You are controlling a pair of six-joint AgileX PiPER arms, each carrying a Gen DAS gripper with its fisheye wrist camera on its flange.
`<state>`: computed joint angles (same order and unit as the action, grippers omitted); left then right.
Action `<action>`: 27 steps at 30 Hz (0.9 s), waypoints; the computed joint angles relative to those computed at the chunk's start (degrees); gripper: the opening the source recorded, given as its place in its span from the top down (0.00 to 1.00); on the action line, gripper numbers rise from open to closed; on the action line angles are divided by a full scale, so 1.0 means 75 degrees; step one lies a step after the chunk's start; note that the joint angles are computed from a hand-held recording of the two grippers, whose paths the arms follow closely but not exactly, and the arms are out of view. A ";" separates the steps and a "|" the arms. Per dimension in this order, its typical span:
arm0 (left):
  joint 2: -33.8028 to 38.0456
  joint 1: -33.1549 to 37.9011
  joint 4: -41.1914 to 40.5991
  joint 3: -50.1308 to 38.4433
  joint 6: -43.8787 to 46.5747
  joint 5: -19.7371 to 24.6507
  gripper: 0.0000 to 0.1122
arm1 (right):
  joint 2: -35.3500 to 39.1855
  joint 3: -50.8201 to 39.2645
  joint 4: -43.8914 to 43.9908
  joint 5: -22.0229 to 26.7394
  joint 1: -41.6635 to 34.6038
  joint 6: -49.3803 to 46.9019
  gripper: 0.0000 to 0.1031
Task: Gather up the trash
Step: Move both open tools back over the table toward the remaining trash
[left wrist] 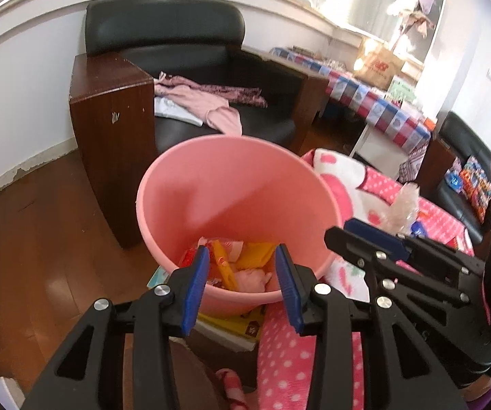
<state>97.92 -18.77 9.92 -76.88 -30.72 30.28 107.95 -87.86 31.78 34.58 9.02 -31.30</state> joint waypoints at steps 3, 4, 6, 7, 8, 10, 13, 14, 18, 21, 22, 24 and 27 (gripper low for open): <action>-0.0194 -0.0113 0.0055 0.0167 -0.0196 -0.0206 0.65 | -0.0389 0.0512 0.0221 -0.0243 -0.0164 -0.0209 0.60; -0.0255 -0.0188 0.0152 0.0217 -0.0315 -0.0267 0.65 | -0.0553 0.0727 0.0305 -0.0350 -0.0232 -0.0299 0.59; -0.0313 -0.0349 0.0389 0.0266 -0.0557 -0.0343 0.65 | -0.0857 0.1085 0.0268 -0.0469 -0.0357 -0.0361 0.59; -0.0327 -0.0426 0.0504 0.0283 -0.0672 -0.0367 0.65 | -0.1017 0.1278 0.0276 -0.0545 -0.0429 -0.0416 0.59; -0.0335 -0.0490 0.0557 0.0300 -0.0715 -0.0404 0.65 | -0.1114 0.1401 0.0265 -0.0604 -0.0479 -0.0434 0.59; -0.0333 -0.0687 0.0660 0.0293 -0.0817 -0.0426 0.65 | -0.1458 0.1807 0.0242 -0.0740 -0.0682 -0.0508 0.59; -0.0263 -0.0932 0.0709 0.0201 -0.0826 -0.0401 0.65 | -0.1879 0.2323 0.0390 -0.0832 -0.1092 -0.0710 0.59; -0.0235 -0.1012 0.0766 0.0167 -0.0854 -0.0383 0.65 | -0.2011 0.2490 0.0439 -0.0860 -0.1241 -0.0761 0.59; -0.0091 -0.1349 0.0790 0.0021 -0.0844 -0.0344 0.65 | -0.2465 0.3128 0.0707 -0.0965 -0.1854 -0.1082 0.59; 0.0047 -0.1547 0.0746 -0.0125 -0.0774 -0.0266 0.65 | -0.2783 0.3629 0.0744 -0.1184 -0.2297 -0.1263 0.59; 0.0106 -0.1609 0.0708 -0.0184 -0.0724 -0.0229 0.65 | -0.2873 0.3795 0.0815 -0.1221 -0.2514 -0.1381 0.59; 0.0206 -0.1698 0.0640 -0.0287 -0.0643 -0.0176 0.65 | -0.2952 0.4011 0.0939 -0.1207 -0.2922 -0.1535 0.59; 0.0368 -0.1816 0.0483 -0.0440 -0.0498 -0.0133 0.65 | -0.2992 0.4226 0.1120 -0.1192 -0.3386 -0.1707 0.59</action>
<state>100.68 -32.39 13.54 -80.18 -34.45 29.28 85.51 -56.16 40.18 25.64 -16.37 -44.10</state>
